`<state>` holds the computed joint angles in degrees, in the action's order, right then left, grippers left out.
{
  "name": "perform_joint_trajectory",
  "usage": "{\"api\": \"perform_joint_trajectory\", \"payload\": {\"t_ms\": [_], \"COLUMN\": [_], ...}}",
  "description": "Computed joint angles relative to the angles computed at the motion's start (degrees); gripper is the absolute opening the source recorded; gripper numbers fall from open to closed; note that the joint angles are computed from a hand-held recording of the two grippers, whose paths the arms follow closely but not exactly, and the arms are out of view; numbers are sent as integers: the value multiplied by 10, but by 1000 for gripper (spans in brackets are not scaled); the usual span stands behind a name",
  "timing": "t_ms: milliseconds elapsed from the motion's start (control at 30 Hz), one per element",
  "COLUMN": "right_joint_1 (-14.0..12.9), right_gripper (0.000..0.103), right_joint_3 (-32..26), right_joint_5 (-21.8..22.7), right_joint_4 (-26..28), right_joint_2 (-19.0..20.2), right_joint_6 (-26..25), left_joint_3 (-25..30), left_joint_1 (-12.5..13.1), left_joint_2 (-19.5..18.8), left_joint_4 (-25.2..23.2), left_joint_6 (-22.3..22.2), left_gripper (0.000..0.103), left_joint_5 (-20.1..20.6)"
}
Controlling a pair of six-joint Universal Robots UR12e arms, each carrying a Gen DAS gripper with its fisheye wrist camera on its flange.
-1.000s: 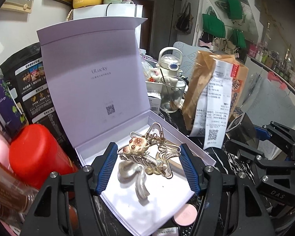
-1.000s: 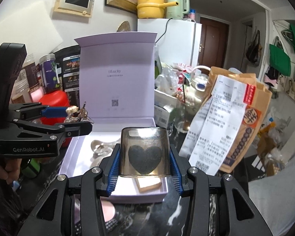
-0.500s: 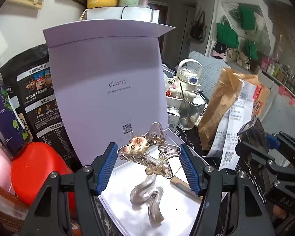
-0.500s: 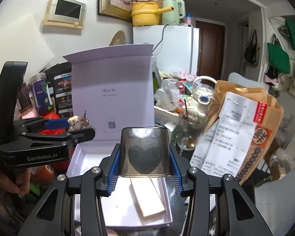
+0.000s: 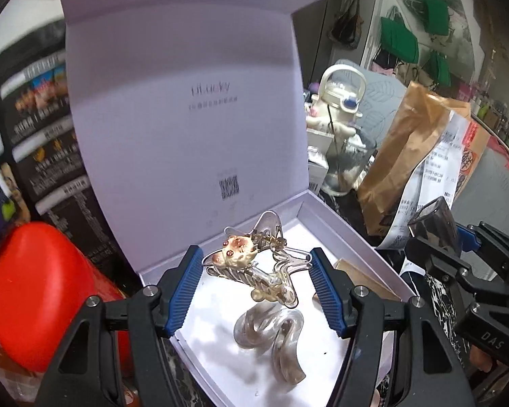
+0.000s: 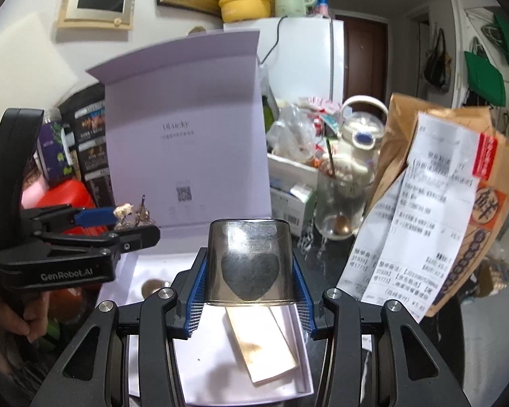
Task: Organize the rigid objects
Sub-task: 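Lower the clip into the box with the left tool while the right tool lowers the case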
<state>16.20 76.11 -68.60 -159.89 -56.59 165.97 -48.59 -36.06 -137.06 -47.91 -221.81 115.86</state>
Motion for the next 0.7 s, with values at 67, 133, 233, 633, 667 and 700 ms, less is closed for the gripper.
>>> {"api": "perform_joint_trajectory", "payload": {"t_ms": [67, 133, 233, 633, 667, 700], "right_joint_1": [1, 3, 6, 11, 11, 12], "right_gripper": [45, 45, 45, 45, 45, 45], "right_joint_3": [-2, -6, -12, -27, -29, -30], "right_joint_5": [-10, -21, -27, -30, -29, -30], "right_joint_4": [9, 16, 31, 75, 78, 80], "right_joint_2": [3, 7, 12, 29, 31, 33], "right_joint_6": [-4, -4, -10, -15, -15, -15], "left_joint_3": [3, 13, 30, 85, 90, 93], "left_joint_1": [2, 1, 2, 7, 8, 8], "left_joint_2": [-3, -8, -18, -52, -56, -58], "left_joint_4": [-9, -29, -54, -132, -139, -144], "left_joint_6": [-6, -3, -4, -5, -7, -8], "left_gripper": [64, 64, 64, 64, 64, 64], "left_joint_5": [-7, -4, -5, -27, -29, -29]}}
